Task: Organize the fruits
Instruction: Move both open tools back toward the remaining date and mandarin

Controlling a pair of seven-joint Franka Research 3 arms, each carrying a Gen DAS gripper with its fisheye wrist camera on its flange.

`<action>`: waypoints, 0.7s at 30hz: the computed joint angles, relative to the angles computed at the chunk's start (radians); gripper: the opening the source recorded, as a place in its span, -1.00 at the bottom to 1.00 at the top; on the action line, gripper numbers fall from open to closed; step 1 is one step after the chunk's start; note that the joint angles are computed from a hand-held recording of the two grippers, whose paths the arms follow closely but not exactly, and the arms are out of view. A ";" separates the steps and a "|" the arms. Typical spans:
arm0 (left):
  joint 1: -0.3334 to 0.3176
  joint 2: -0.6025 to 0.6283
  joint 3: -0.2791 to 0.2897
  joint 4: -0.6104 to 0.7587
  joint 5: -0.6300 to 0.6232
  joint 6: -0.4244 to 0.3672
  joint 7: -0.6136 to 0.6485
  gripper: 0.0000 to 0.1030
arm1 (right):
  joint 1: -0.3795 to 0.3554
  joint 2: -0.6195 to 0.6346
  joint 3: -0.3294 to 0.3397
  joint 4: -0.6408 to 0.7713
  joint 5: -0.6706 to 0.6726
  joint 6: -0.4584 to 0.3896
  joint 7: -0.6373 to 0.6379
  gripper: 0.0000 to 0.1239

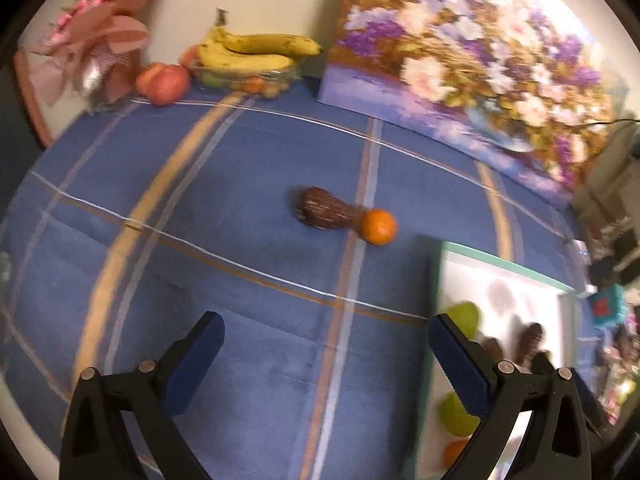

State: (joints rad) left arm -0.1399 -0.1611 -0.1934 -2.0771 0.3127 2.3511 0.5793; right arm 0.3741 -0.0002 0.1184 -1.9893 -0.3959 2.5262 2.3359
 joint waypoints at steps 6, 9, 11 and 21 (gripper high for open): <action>0.006 0.050 0.010 0.050 -0.019 -0.061 0.008 1.00 | 0.013 0.032 0.001 0.033 0.002 -0.004 -0.037 0.39; 0.005 0.068 0.023 0.062 -0.101 -0.054 0.057 1.00 | 0.022 0.052 -0.002 0.054 0.032 -0.016 -0.080 0.39; 0.006 0.072 0.026 0.060 -0.129 -0.031 0.074 1.00 | 0.029 0.067 -0.005 0.073 0.047 -0.039 -0.109 0.39; 0.035 0.065 0.036 0.033 -0.095 0.033 0.090 1.00 | 0.054 0.124 -0.026 0.139 0.097 -0.084 -0.130 0.39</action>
